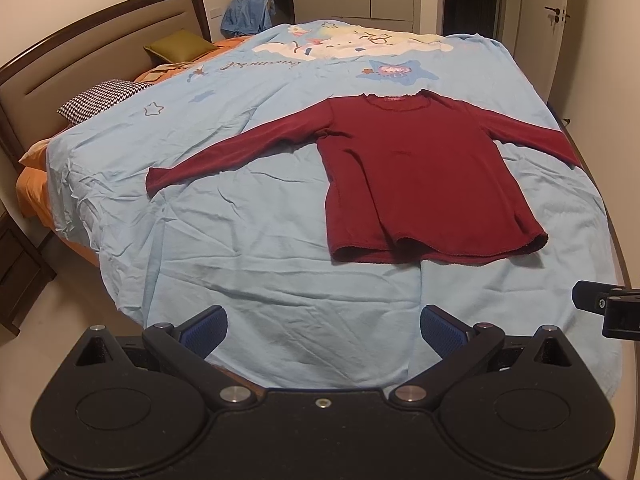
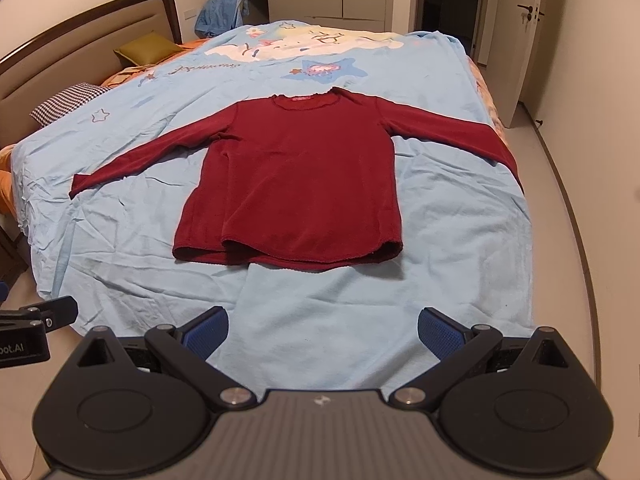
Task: Fold small clothes
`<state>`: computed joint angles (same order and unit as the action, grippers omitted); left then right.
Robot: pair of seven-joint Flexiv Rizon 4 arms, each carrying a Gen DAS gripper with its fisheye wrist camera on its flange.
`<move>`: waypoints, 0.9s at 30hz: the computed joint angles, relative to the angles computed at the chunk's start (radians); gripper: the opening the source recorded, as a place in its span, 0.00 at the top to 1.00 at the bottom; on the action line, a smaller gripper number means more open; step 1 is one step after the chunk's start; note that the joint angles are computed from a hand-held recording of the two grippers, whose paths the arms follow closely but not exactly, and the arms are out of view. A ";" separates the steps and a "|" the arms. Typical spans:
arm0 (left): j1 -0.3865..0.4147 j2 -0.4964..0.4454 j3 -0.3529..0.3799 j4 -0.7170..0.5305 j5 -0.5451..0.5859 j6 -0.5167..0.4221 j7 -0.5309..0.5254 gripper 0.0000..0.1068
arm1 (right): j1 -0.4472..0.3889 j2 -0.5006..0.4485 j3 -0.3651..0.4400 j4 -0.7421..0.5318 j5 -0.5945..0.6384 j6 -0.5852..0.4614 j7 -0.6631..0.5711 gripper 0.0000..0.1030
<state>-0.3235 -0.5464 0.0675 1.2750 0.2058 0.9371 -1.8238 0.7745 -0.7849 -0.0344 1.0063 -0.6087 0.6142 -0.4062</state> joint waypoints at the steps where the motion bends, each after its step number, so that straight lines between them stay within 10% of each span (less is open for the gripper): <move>1: 0.002 0.000 -0.002 -0.001 -0.002 -0.002 0.004 0.04 | 0.001 -0.005 0.001 -0.013 0.004 -0.018 -0.004 0.00; 27: 0.002 -0.051 -0.015 -0.180 -0.015 -0.276 0.061 0.04 | 0.011 -0.092 0.014 -0.305 0.139 -0.313 -0.082 0.00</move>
<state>-0.3217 -0.5970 0.0530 1.0950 0.1909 0.6612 -1.7623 0.7857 -0.8766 -0.0201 0.7012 -0.4696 0.3017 -0.4885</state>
